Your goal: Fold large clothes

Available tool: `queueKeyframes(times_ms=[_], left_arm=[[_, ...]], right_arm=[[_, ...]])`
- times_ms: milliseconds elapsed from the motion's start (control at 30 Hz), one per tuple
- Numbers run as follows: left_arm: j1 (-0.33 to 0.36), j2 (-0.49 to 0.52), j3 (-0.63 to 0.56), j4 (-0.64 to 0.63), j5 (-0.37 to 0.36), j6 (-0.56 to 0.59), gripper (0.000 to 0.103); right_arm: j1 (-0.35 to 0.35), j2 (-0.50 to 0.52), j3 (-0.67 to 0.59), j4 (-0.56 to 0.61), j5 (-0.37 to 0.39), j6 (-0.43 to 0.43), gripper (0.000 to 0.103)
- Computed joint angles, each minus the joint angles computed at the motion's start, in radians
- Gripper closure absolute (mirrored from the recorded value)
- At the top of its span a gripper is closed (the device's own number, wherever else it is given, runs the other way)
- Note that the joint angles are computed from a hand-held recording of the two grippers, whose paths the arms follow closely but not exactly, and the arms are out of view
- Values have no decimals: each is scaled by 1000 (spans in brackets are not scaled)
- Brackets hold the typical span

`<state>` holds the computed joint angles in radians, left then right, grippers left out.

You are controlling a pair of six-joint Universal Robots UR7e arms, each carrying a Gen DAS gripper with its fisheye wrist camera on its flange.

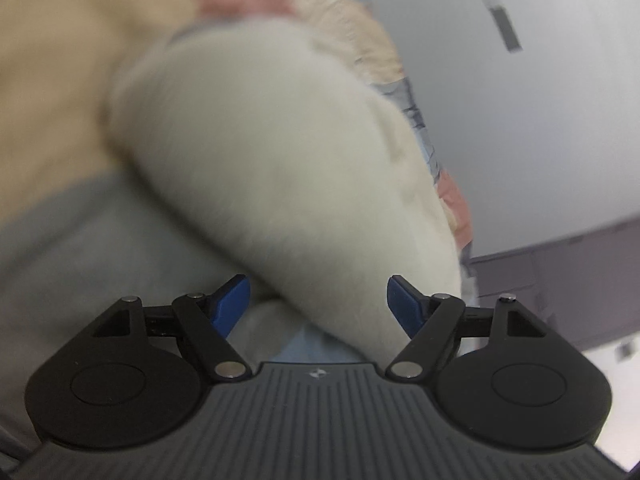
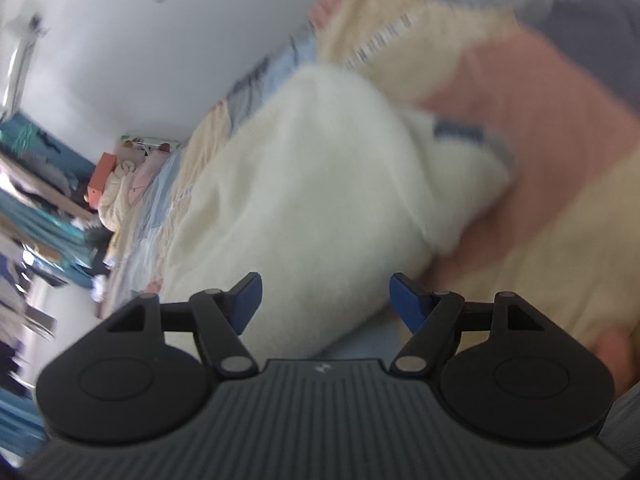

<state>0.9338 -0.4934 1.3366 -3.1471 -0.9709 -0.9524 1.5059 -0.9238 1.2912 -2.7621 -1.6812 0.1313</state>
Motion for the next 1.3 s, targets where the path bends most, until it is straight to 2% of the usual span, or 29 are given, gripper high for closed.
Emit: queueKeyframes(times_ms=[100, 167, 233, 333, 400, 433, 533, 633, 767, 867, 967, 1300], left_arm=[[33, 14, -8, -42, -38, -75, 24], [51, 31, -20, -99, -63, -101, 24], [60, 46, -39, -128, -57, -115, 24], [63, 63, -67, -135, -34, -133, 24], [58, 75, -89, -141, -7, -105, 31], [54, 78, -96, -148, 16, -84, 40], [48, 80, -110, -151, 34, -47, 59], [40, 80, -126, -146, 53, 5, 67], [35, 89, -140, -189, 57, 78, 70], [36, 88, -136, -222, 40, 102, 71], [34, 81, -129, -214, 41, 112, 71], [41, 72, -116, -206, 44, 139, 71]], right_arm=[[-4, 23, -15, -15, -10, 55, 29], [-9, 38, -27, -35, -19, 124, 31], [-19, 51, -33, -62, -11, 206, 31], [-21, 62, -21, -133, -23, 274, 40], [-9, 65, -11, -195, -86, 293, 49], [-7, 65, -8, -214, -107, 306, 52], [-18, 53, 5, -226, -89, 371, 59], [-20, 41, 14, -247, -88, 363, 65], [-19, 26, 32, -278, -92, 347, 68], [-17, 23, 31, -291, -102, 346, 69], [-7, 27, 32, -311, -145, 311, 69], [-20, 60, -26, -251, -106, 267, 69]])
